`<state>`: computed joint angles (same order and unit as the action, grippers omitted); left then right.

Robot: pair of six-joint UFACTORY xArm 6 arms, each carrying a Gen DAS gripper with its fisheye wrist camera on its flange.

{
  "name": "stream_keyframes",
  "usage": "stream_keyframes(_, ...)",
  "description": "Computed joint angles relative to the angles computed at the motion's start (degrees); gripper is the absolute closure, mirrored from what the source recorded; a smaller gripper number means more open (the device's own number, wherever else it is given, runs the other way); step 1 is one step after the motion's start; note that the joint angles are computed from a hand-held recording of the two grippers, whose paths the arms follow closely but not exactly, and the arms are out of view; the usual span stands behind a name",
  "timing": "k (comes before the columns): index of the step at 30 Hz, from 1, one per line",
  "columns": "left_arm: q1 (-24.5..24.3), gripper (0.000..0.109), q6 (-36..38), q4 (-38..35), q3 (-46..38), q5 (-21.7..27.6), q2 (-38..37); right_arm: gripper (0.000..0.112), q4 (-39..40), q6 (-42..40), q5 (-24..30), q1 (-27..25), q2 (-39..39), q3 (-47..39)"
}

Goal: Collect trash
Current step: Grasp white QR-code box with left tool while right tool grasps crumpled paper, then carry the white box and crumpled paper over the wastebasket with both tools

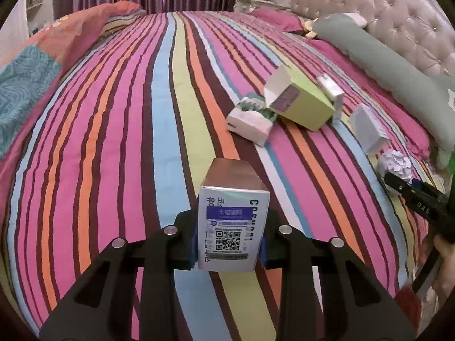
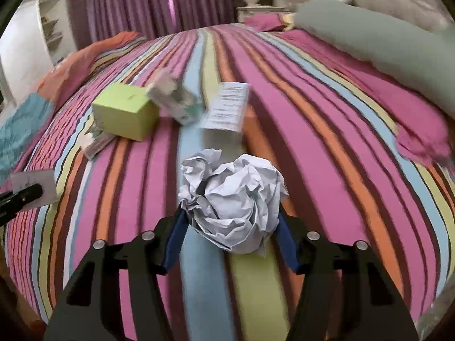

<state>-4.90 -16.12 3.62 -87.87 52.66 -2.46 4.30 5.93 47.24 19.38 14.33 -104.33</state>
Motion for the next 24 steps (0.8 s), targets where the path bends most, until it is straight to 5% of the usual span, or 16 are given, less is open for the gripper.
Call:
stream_keyframes(6, -1.3, 0.078, -1.1, -0.1, 4.6, -2.3, -5.1, 0.063, 5.5, -2.1, -5.1, -1.9, -8.8, 11.1)
stream_keyframes(24, -7.7, 0.079, -10.2, 2.9, 20.5, -1.5, -25.6, 0.063, 17.5, -10.8, -7.3, -0.9, -29.2, 29.9)
